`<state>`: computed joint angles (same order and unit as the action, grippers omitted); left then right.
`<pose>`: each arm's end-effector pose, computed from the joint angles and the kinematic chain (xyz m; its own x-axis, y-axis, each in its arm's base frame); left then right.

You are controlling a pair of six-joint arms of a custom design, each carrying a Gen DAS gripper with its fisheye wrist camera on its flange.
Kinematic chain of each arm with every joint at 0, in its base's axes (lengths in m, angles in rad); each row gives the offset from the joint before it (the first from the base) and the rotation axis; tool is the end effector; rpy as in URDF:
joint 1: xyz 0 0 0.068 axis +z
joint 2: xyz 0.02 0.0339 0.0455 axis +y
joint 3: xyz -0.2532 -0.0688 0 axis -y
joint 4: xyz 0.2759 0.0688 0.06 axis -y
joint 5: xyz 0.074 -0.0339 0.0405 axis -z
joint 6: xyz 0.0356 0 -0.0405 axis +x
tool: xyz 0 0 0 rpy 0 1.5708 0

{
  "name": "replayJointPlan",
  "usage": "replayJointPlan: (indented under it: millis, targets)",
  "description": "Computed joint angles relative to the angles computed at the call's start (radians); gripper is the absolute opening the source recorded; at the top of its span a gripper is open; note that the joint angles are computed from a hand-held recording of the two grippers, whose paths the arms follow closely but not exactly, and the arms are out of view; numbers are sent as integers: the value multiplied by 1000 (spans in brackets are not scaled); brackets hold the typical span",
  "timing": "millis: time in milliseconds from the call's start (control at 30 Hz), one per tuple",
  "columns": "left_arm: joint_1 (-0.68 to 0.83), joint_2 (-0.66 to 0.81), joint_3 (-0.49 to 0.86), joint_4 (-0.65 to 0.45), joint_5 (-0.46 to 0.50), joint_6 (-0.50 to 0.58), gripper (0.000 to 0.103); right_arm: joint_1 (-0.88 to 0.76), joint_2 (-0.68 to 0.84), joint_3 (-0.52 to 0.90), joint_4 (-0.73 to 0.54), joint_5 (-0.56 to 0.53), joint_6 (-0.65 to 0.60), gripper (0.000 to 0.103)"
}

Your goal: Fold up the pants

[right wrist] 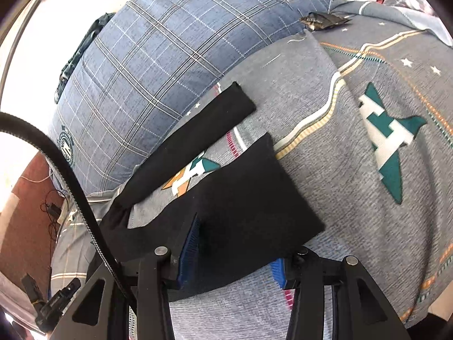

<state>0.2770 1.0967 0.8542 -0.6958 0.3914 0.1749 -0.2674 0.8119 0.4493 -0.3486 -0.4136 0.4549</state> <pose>0.2440 0.0553 0.2445 -0.7702 -0.0518 -0.6357 0.0997 0.9747 -0.2001 0.2022 -0.0406 0.1859 -0.5882 0.5783 -0.5653 0.2302 0.7898 0.5685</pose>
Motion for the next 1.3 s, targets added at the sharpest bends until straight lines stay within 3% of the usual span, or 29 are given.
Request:
replayJointPlan:
  millis: [100,133,200,267,367,500,667,733,900,967,1067,1133,1300]
  targets:
    - [-210,72,43,17,-41,-38,27,-37,5,-8,17,-38,-41,38]
    - [-265,102,63,28,-49,-59,27,-35,6,-7,14,-25,-68,34]
    - [-394,197,136,47,-67,-98,27,-30,1,-13,9,1,-123,14]
    - [-507,290,214,67,-102,-132,27,-58,-11,-28,19,-29,-153,8]
    - [-635,414,348,69,-144,-157,27,-91,-47,-35,3,-40,-201,6]
    - [-764,655,637,13,-131,-154,27,-130,-128,-43,-36,-68,-234,5]
    - [-832,880,920,-118,-80,-133,27,-146,-241,-60,-73,-49,-277,5]
    - [-841,905,946,-131,-65,-145,27,-168,-243,-57,-74,-47,-304,5]
    - [-848,878,852,-52,-69,-200,27,-200,-86,-59,-54,-28,-269,6]
    - [-839,833,778,-19,-84,-208,27,-199,-116,-59,-68,-8,-243,11]
    - [-809,748,671,15,-78,-221,27,-161,-171,-41,-133,131,-248,24]
    - [-777,677,593,38,-65,-227,27,-173,-241,-44,-170,171,-226,24]
    - [-677,494,423,61,-82,-210,27,-196,-316,-25,-195,66,-191,26]
